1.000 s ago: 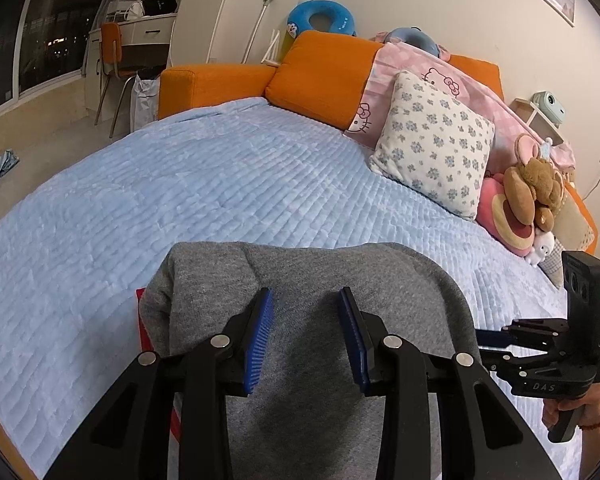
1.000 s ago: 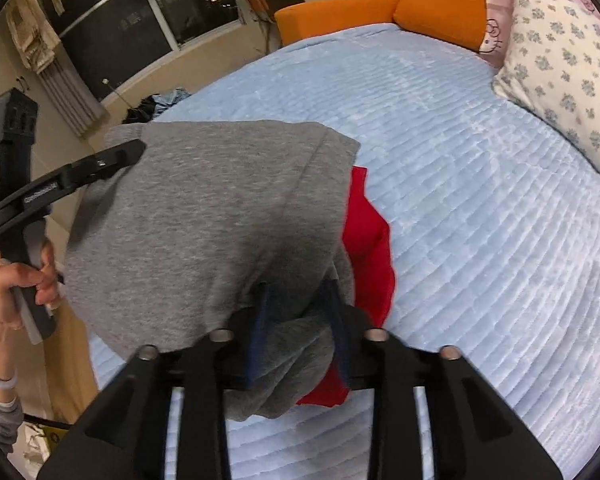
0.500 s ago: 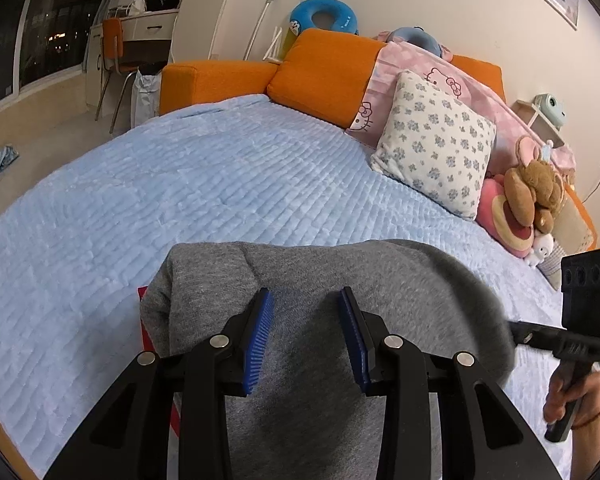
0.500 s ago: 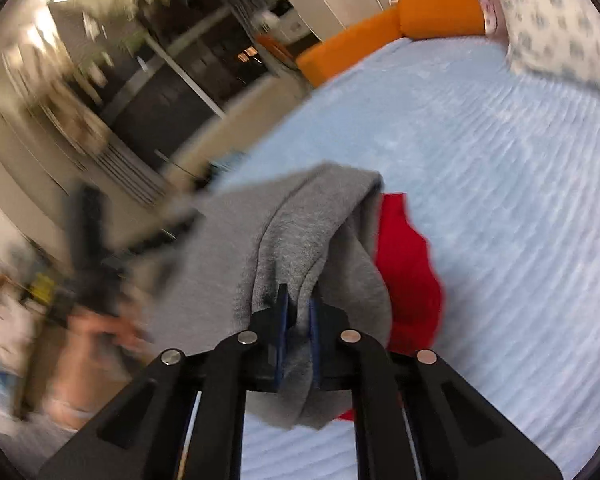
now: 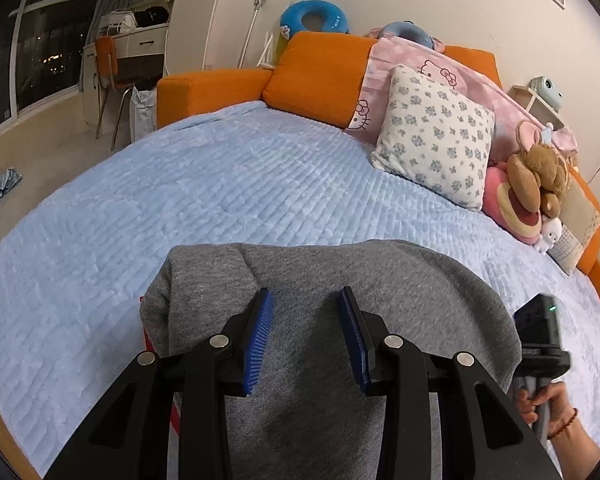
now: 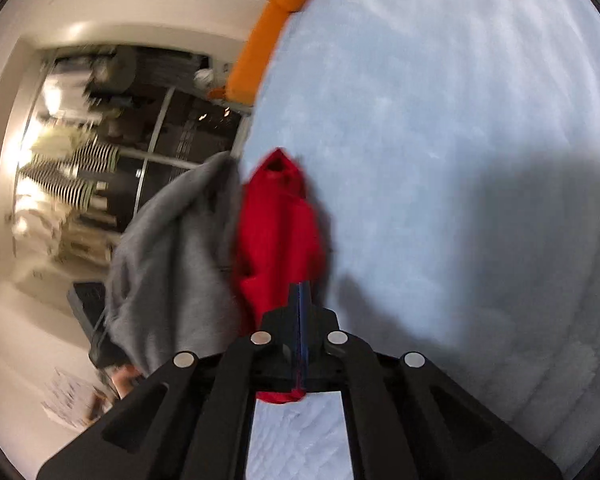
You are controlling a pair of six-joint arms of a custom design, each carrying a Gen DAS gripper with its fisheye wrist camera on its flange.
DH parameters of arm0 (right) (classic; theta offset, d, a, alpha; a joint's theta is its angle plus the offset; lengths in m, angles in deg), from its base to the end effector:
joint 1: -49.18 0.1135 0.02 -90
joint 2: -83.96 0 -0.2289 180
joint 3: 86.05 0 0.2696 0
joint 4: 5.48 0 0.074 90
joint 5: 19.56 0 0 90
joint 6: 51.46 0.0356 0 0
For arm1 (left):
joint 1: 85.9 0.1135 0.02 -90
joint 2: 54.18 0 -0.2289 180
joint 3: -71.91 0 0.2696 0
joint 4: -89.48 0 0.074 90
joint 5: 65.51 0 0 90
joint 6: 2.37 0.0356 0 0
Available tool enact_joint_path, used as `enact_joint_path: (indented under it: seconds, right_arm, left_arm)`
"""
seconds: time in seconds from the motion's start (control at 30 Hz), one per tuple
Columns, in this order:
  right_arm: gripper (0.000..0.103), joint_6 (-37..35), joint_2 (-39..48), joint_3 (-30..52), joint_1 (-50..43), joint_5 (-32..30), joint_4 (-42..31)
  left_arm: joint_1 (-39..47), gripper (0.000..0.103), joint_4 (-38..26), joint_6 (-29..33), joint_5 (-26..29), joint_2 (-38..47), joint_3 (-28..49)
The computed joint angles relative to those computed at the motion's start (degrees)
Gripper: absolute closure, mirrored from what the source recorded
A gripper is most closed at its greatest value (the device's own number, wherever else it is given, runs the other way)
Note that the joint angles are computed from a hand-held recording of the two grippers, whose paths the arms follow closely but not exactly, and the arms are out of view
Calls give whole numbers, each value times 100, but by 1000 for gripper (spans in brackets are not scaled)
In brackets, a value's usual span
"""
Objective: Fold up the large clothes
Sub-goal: 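Open both tools and release the sweatshirt on the red garment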
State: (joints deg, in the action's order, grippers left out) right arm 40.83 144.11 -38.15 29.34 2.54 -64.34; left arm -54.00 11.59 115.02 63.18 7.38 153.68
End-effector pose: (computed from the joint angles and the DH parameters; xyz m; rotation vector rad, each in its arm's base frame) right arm 0.1973 -0.0361 0.1721 0.1857 2.2714 1.4495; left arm 0.1972 0.0965 0.3219 0.1438 2.3155 -0.3734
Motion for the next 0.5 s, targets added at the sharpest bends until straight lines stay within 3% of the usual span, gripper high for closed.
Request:
enact_joint_path:
  seconds: [0.07, 0.13, 0.2, 0.23, 0.27, 0.4, 0.5]
  right_arm:
    - [99, -32, -443, 292, 147, -75, -395]
    - [99, 217, -1129, 631, 529, 263, -553]
    - [87, 342, -1665, 1060, 1040, 611, -755]
    - [70, 515, -1841, 1176, 1369, 833, -674]
    - [65, 710, -2001, 1297, 1806, 1139, -583]
    - [66, 1017, -2132, 1587, 2983, 2485, -610]
    - [74, 1225, -1949, 1479, 3140, 2924, -489]
  left_arm:
    - [84, 63, -105, -8, 117, 43, 69]
    - [203, 60, -325, 42, 247, 54, 190]
    - [354, 51, -668, 174, 444, -26, 316]
    - [420, 44, -845, 251, 509, -111, 351]
    - [493, 38, -1030, 338, 576, -238, 366]
    - [1091, 35, -2022, 1397, 1217, -1050, 128]
    - [935, 34, -1904, 1463, 834, -1451, -268]
